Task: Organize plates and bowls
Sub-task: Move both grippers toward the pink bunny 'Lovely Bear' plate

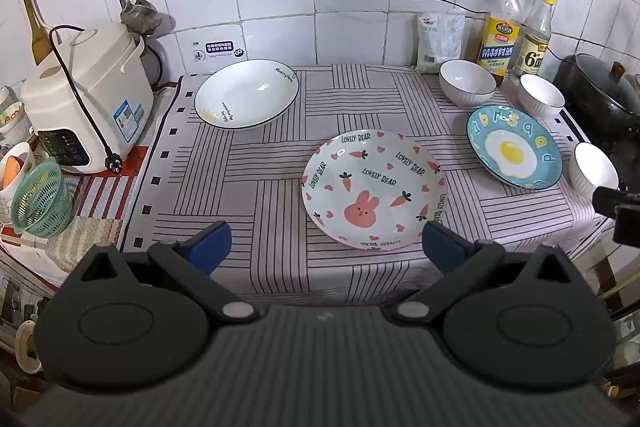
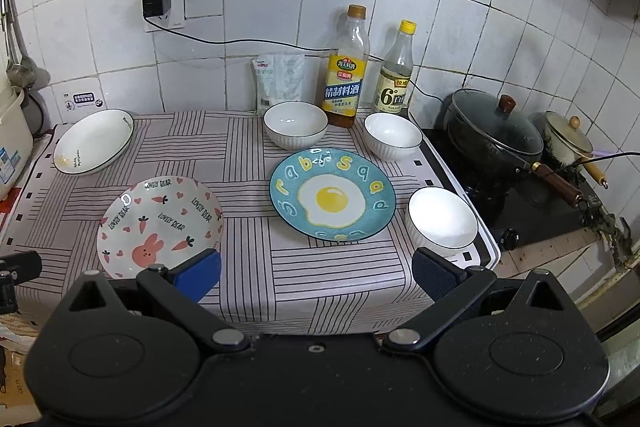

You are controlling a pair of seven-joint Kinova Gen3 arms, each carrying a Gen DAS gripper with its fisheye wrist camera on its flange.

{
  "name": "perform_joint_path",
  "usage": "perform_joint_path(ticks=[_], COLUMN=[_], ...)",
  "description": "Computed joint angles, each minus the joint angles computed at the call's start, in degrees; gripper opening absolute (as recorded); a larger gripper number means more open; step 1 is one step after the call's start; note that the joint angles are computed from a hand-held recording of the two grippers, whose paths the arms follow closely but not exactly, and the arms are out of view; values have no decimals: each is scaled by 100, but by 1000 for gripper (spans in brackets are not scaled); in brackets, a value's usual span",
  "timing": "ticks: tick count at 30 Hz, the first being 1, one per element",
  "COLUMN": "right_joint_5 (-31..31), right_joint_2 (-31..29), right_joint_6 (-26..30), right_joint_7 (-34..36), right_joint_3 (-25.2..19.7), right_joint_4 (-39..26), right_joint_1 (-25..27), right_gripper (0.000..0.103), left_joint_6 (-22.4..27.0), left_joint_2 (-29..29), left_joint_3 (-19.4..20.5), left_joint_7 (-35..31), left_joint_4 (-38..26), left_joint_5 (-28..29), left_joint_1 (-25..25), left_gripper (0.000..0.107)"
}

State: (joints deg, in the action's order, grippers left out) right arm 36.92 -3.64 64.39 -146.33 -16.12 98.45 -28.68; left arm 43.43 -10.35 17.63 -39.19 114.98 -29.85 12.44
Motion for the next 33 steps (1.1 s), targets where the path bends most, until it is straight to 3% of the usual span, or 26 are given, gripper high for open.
perform_joint_path(ticks=[33], right_joint_5=[-15], right_joint_2=[43], right_joint_6=[-71], right_joint_7=[4], right_joint_3=[37], right_joint_4=[48], right_joint_1=[0], right_gripper=[103], left_joint_6=[186], left_joint_2=[153], left_joint_3=[-102], left_joint_7=[117], left_joint_4=[-62], left_joint_5=[-56], left_joint_1=[72], left_gripper=[103])
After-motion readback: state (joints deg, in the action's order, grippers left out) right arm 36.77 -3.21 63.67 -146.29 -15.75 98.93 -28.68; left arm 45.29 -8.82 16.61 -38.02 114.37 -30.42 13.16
